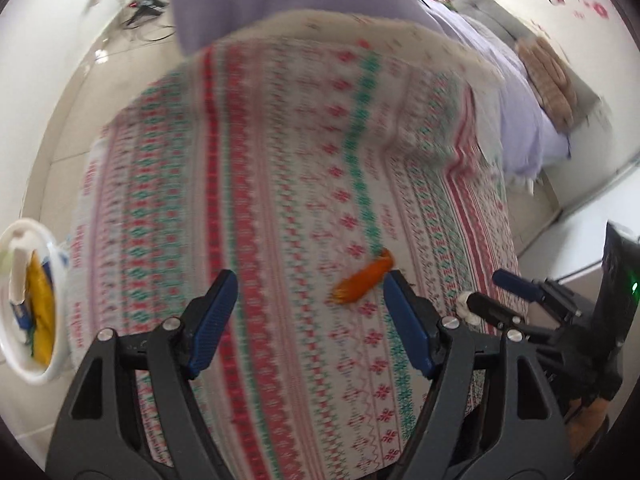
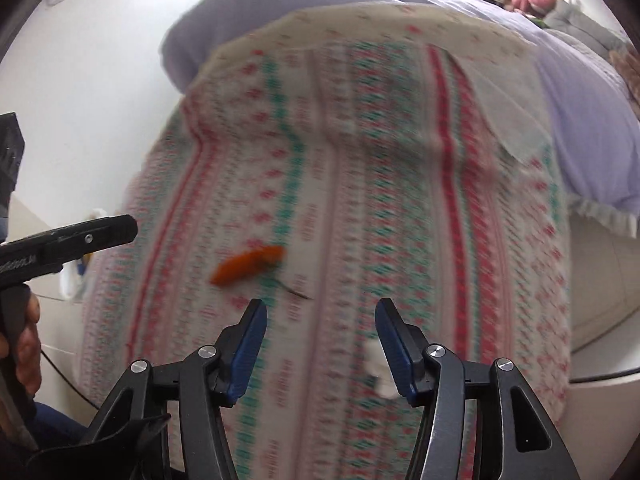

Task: Collect trash
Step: 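Grasp the orange chili pepper with the left gripper while the right grasps the white tissue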

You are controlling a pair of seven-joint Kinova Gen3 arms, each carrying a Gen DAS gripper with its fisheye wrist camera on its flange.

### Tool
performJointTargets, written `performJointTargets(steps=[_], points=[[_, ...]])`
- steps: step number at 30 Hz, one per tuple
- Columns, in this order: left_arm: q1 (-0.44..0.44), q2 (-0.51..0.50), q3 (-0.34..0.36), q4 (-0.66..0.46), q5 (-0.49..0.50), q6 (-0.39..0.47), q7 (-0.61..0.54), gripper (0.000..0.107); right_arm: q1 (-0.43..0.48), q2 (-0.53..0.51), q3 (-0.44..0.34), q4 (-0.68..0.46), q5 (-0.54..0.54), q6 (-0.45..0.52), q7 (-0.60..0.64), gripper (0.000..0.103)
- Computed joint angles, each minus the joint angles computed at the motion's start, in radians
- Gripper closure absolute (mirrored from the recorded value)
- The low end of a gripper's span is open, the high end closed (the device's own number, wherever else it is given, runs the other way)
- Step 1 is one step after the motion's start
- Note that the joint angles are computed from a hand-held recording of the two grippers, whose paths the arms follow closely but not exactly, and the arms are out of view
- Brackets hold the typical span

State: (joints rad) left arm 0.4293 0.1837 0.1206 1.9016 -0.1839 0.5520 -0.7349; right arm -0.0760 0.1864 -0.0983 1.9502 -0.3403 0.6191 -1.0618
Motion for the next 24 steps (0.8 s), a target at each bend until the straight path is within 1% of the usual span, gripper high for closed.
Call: performJointTargets(steps=[3, 6, 8, 10, 12, 14, 15, 16, 17, 18, 19, 21, 22, 24], points=[[0.045, 0.091, 0.014, -0.099, -0.039, 0.067, -0.022, 0.032, 0.029, 0.000, 0.028, -0.007, 0.025, 0.009, 0.008, 0.045], [0.089, 0.181, 0.010, -0.190, -0.055, 0.139, -0.050, 0.032, 0.033, 0.030, 0.046, -0.016, 0.071, 0.022, -0.023, 0.045], [0.116, 0.238, 0.001, -0.246, -0.060, 0.189, -0.066, 0.032, 0.041, 0.043, 0.046, -0.017, 0.090, 0.034, -0.026, 0.045], [0.143, 0.274, -0.017, -0.283, -0.070, 0.216, -0.066, 0.033, 0.047, 0.057, 0.038, -0.018, 0.093, 0.040, -0.017, 0.045], [0.153, 0.302, -0.024, -0.308, -0.067, 0.224, -0.075, 0.039, 0.051, 0.071, 0.029, -0.020, 0.092, 0.038, -0.006, 0.045], [0.151, 0.325, -0.024, -0.328, -0.054, 0.231, -0.088, 0.054, 0.051, 0.086, 0.025, -0.027, 0.090, 0.046, -0.008, 0.046], [0.169, 0.330, -0.040, -0.334, -0.066, 0.233, -0.080, 0.055, 0.043, 0.094, 0.026, -0.032, 0.098, 0.050, -0.022, 0.047], [0.178, 0.336, -0.048, -0.344, -0.073, 0.245, -0.076, 0.062, 0.033, 0.100, 0.029, -0.036, 0.109, 0.054, -0.039, 0.049], [0.192, 0.342, -0.059, -0.354, -0.083, 0.258, -0.062, 0.072, 0.024, 0.105, 0.029, -0.038, 0.120, 0.053, -0.053, 0.050], [0.196, 0.344, -0.065, -0.358, -0.085, 0.262, -0.055, 0.077, 0.018, 0.109, 0.028, -0.039, 0.127, 0.052, -0.063, 0.052], [0.189, 0.340, -0.062, -0.350, -0.077, 0.249, -0.056, 0.088, 0.012, 0.113, 0.026, -0.040, 0.133, 0.052, -0.072, 0.058], [0.145, 0.313, -0.043, -0.310, -0.035, 0.203, -0.077, 0.091, -0.001, 0.120, 0.022, -0.031, 0.151, 0.045, -0.085, 0.065], [0.141, 0.307, -0.044, -0.303, -0.029, 0.196, -0.076, 0.092, -0.007, 0.123, 0.022, -0.032, 0.158, 0.045, -0.095, 0.070], [0.139, 0.291, -0.050, -0.282, -0.026, 0.183, -0.070, 0.093, -0.012, 0.129, 0.021, -0.034, 0.163, 0.044, -0.114, 0.074]])
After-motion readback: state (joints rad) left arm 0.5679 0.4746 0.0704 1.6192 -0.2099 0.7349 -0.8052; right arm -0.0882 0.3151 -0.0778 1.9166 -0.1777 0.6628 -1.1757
